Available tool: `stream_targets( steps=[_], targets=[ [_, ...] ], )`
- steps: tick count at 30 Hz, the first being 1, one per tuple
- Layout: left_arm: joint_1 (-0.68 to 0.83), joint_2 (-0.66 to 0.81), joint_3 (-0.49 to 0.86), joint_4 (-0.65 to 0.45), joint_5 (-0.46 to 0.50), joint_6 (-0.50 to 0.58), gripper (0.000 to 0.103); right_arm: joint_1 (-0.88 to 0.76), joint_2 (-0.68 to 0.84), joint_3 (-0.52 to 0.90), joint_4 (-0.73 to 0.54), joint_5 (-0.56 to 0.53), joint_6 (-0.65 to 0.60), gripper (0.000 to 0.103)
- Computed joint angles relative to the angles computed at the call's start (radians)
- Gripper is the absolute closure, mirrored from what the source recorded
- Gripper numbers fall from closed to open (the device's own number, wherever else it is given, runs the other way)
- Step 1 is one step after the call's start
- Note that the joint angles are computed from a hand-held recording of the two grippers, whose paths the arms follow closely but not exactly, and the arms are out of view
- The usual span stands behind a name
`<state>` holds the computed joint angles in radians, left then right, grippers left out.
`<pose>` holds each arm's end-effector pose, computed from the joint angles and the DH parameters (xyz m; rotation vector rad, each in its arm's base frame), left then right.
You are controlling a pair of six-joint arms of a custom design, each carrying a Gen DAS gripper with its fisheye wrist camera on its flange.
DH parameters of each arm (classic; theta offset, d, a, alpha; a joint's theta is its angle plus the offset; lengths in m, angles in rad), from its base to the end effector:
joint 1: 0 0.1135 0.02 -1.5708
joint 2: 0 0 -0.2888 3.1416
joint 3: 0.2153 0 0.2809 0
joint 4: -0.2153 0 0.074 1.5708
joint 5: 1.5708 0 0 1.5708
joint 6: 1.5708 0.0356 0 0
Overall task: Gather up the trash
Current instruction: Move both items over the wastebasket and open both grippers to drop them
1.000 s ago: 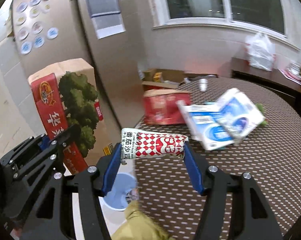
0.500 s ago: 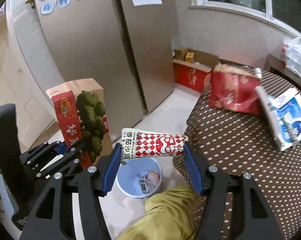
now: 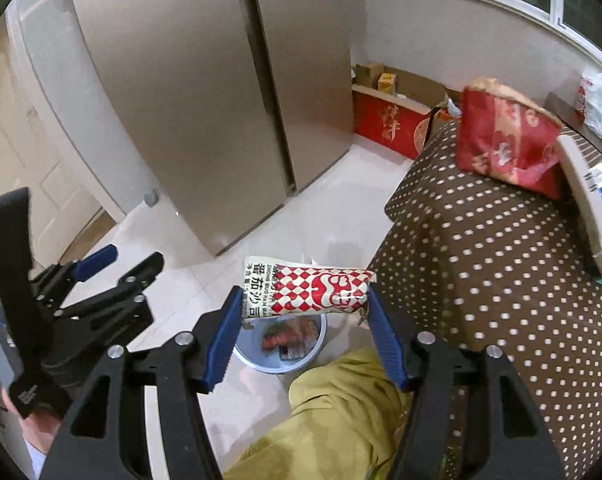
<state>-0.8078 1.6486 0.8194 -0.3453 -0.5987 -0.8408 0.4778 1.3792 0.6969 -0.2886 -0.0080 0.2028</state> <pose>0.2301 -0.2116 0.1442 -0.1913 2.4356 0.1516 0.2465 0.1279 0.1801 -0.3547 2.5404 0.2745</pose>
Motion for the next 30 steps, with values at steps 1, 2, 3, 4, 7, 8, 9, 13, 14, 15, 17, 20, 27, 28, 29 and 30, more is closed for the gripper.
stream_targets(
  steps=[1,2,3,4,7,8,9,13,14,15,17,20,27,28,29,30],
  targets=[
    [0.006,-0.011,-0.018,0.005,0.001,-0.001,0.04,0.01,0.028,0.012,0.004,-0.005,0.004,0.043],
    [0.005,-0.019,-0.032,0.003,0.0,-0.01,0.04,0.017,0.054,0.023,0.008,-0.011,0.007,0.043],
    [0.007,-0.031,-0.045,-0.003,-0.001,-0.02,0.04,0.015,0.09,0.039,0.02,-0.024,-0.001,0.043],
    [0.01,-0.039,-0.058,0.0,-0.001,-0.026,0.04,0.023,0.112,0.051,0.025,-0.027,0.0,0.043],
    [0.016,-0.085,-0.086,-0.025,-0.005,-0.052,0.04,0.063,0.188,0.08,0.093,-0.018,0.003,0.036],
    [0.017,-0.098,-0.095,-0.031,-0.007,-0.06,0.04,0.072,0.214,0.092,0.102,-0.017,0.008,0.032],
    [0.019,-0.104,-0.096,-0.039,-0.008,-0.066,0.04,0.079,0.24,0.109,0.103,-0.016,0.014,0.025],
    [0.019,-0.137,-0.112,-0.075,-0.016,-0.098,0.034,0.103,0.308,0.15,0.075,-0.007,0.015,0.024],
    [0.016,-0.145,-0.118,-0.076,-0.021,-0.106,0.034,0.11,0.306,0.14,0.079,-0.002,0.014,0.024],
    [0.014,-0.141,-0.114,-0.077,-0.023,-0.112,0.033,0.114,0.306,0.133,0.083,0.003,0.015,0.024],
    [0.018,-0.142,-0.116,-0.074,-0.016,-0.123,0.032,0.118,0.306,0.121,0.077,0.014,0.018,0.024],
    [0.01,-0.146,-0.12,-0.064,-0.006,-0.14,0.032,0.115,0.282,0.104,0.065,0.021,0.019,0.024],
    [-0.041,-0.13,-0.074,-0.058,-0.023,-0.128,0.031,0.084,0.081,0.003,0.026,0.025,0.009,0.024],
    [-0.05,-0.127,-0.065,-0.05,-0.022,-0.121,0.031,0.077,0.054,-0.005,0.019,0.024,0.009,0.023],
    [-0.057,-0.13,-0.061,-0.045,-0.022,-0.112,0.031,0.069,0.028,-0.012,0.01,0.023,0.009,0.023],
    [-0.067,-0.123,-0.046,-0.045,-0.025,-0.106,0.032,0.061,0.001,-0.02,0.001,0.022,0.009,0.023]
  ],
)
